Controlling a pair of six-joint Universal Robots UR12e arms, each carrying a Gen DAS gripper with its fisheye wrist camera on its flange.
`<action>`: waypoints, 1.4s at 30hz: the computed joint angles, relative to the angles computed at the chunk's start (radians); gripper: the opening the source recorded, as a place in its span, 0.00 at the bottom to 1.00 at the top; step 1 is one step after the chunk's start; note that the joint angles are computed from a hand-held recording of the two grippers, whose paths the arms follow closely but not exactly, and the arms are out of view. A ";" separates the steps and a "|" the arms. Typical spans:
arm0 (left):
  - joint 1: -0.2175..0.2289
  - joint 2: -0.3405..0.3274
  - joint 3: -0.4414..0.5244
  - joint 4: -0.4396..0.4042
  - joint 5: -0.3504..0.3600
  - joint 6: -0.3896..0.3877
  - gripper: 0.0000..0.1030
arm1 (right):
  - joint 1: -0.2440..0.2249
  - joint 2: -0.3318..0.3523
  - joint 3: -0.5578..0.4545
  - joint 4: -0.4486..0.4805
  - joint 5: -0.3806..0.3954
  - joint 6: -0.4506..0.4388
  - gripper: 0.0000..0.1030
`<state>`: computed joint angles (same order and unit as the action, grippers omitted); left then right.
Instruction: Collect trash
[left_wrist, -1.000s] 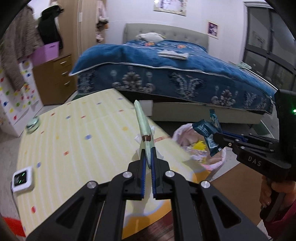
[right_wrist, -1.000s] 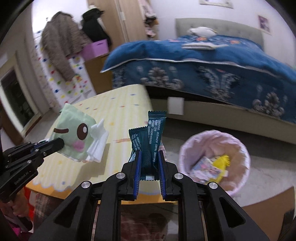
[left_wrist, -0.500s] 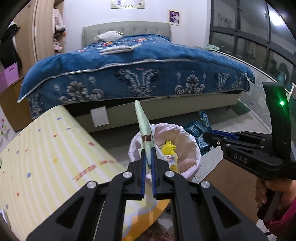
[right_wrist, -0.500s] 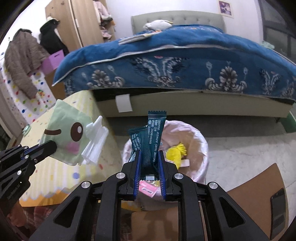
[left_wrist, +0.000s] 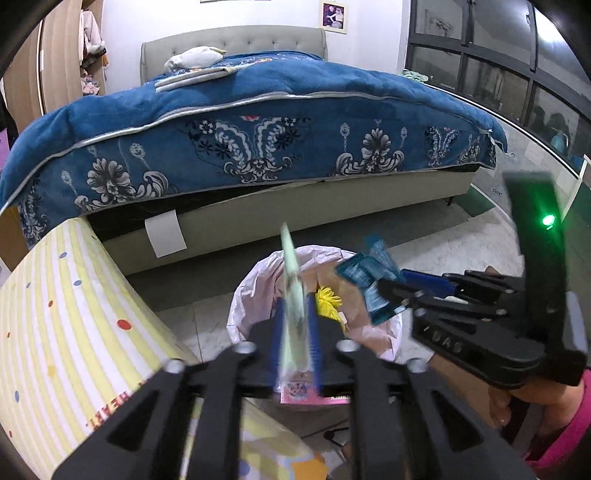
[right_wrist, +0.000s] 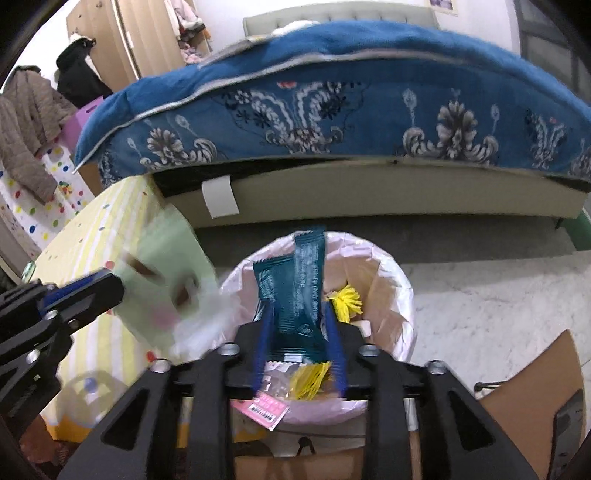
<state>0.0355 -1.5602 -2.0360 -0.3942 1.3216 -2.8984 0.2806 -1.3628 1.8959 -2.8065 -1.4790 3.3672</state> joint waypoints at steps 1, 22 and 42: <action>0.000 -0.002 0.000 0.005 0.007 -0.007 0.37 | -0.002 0.005 -0.003 0.014 -0.009 0.012 0.42; 0.126 0.238 -0.114 -0.074 0.059 -0.086 0.63 | 0.060 -0.157 0.049 0.039 -0.019 0.005 0.81; 0.356 0.552 -0.173 -0.337 0.170 -0.154 0.93 | 0.232 -0.205 -0.035 0.016 -0.050 -0.138 0.94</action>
<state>0.3913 -1.0086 -2.2092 -0.7311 1.4913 -3.0523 0.5124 -1.5681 1.8612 -2.7908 -1.5295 3.2288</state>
